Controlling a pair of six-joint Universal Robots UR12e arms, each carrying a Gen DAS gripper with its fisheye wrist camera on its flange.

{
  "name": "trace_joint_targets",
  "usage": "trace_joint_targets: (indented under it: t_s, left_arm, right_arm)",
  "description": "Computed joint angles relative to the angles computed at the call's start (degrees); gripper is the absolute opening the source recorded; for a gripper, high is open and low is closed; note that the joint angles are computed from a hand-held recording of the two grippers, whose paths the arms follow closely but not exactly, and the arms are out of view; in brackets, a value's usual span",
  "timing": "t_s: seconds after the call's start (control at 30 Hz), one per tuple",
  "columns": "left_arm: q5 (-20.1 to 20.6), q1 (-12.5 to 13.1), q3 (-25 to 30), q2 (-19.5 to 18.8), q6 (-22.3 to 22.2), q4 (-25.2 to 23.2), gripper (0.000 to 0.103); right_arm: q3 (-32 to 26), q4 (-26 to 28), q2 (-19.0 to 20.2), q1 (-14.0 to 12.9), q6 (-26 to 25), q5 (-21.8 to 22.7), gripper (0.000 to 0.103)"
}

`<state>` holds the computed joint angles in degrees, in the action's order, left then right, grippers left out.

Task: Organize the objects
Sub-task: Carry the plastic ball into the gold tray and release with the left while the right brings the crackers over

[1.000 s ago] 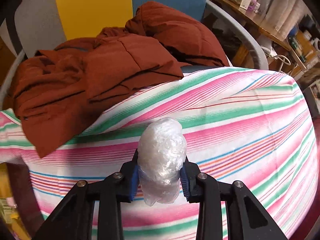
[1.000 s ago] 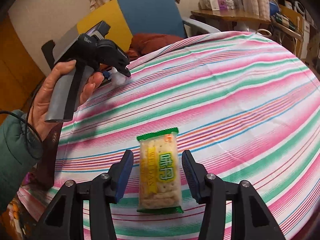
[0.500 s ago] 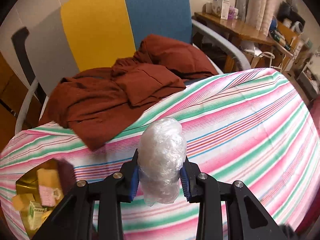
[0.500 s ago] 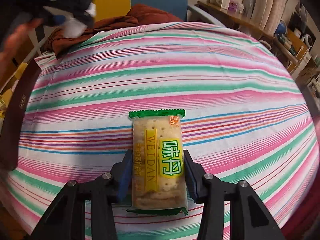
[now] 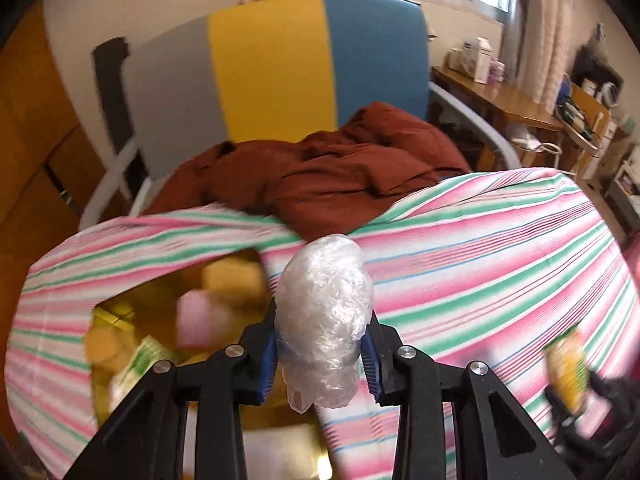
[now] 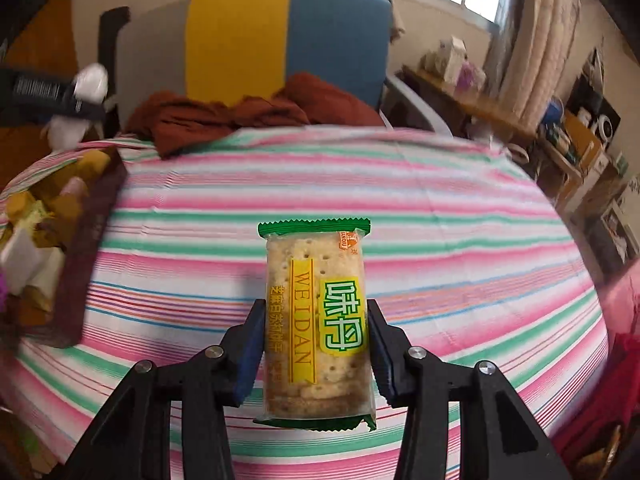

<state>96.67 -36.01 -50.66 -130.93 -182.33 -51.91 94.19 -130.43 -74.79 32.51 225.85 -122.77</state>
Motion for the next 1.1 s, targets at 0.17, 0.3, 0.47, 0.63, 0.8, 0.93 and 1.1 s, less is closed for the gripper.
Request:
trace_joint_targets:
  t_s: [0.17,0.3,0.47,0.63,0.8,0.93,1.1]
  left_arm:
    - [3.48,1.84,-10.28,5.39,-1.19,5.52,0.036]
    - [4.76,3.15,-15.82,8.35,-1.57,8.95,0.036]
    - [5.23,4.89,-20.82,11.28,-2.43,11.55,0.036]
    - [3.01,6.98,-24.23,13.56,-3.79,12.86,0.036]
    - [1.50,8.49,-26.18,14.87,-4.36,14.39,0.037]
    - [0.61,9.37,-27.50,15.72,-4.56,16.14,0.038]
    - [0.28,9.91,-28.17,15.90,-4.71,17.14,0.038]
  right_arm:
    - [-5.40,0.03,2.92,2.29,-3.85,-1.52,0.047]
    - [-10.58,0.27,5.89,4.18,-7.44,-2.43,0.047]
    - [-17.87,0.56,10.37,6.20,-12.23,-2.81,0.047]
    - [-24.31,1.97,14.10,7.51,-15.55,-2.99,0.047]
    - [-30.67,4.30,17.56,8.52,-18.29,-4.17,0.047]
    - [-34.43,6.12,19.61,8.96,-19.42,-4.64,0.047]
    - [-37.34,7.90,21.36,9.03,-20.23,-4.60,0.047]
